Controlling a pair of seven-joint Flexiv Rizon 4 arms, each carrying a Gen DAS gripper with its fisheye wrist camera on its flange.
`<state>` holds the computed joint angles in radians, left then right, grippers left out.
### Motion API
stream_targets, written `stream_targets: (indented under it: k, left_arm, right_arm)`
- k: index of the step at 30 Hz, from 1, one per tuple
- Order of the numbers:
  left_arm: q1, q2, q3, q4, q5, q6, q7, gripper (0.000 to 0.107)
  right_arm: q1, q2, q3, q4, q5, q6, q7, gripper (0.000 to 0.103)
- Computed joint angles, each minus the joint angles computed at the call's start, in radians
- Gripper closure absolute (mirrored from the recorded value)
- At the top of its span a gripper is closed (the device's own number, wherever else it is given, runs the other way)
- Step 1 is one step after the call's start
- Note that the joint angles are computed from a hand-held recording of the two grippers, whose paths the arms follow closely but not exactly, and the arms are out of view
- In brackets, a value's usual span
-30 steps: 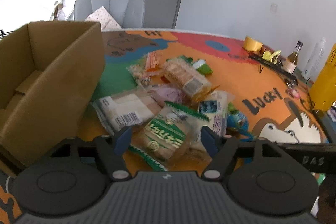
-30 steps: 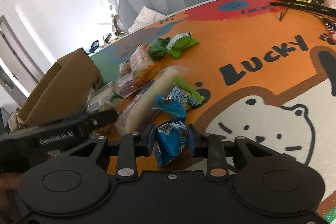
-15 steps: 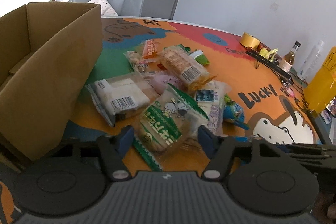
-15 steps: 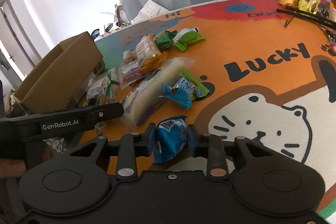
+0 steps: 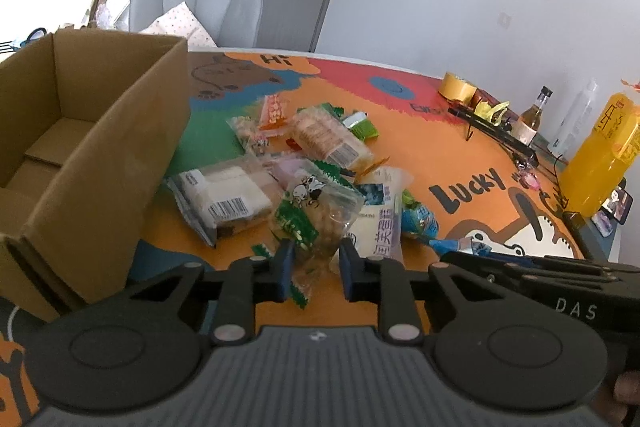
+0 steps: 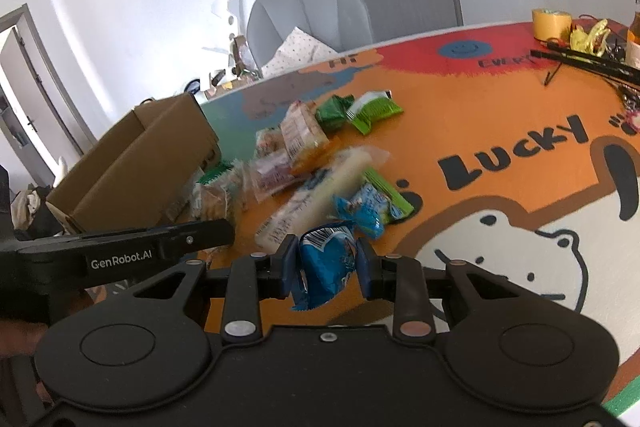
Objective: Organize snacks
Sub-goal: 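Close the left gripper on a green-labelled snack packet while the right gripper holds the blue packet, then carry both packets over the cardboard box and open both grippers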
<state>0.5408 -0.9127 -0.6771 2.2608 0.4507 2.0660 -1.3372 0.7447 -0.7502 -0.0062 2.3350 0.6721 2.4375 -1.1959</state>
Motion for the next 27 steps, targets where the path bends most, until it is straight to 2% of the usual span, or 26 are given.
stream_targets:
  k: [5,12,27]
  left_arm:
    - [0.036,0.005,-0.03,0.012,0.028,0.01,0.003,0.091]
    - [0.069,0.007,-0.057,0.014,0.044,0.01,0.002,0.092]
    - [0.195,0.051,-0.179,0.015,0.082,0.031,-0.009,0.092]
  right_arm:
    - [0.01,0.017,-0.008,-0.01,0.009,0.001,-0.014,0.074]
    - [0.02,0.038,-0.018,-0.034,0.024,-0.012,-0.054,0.074]
    - [0.022,0.093,-0.037,-0.123,0.009,-0.031,-0.176,0.074]
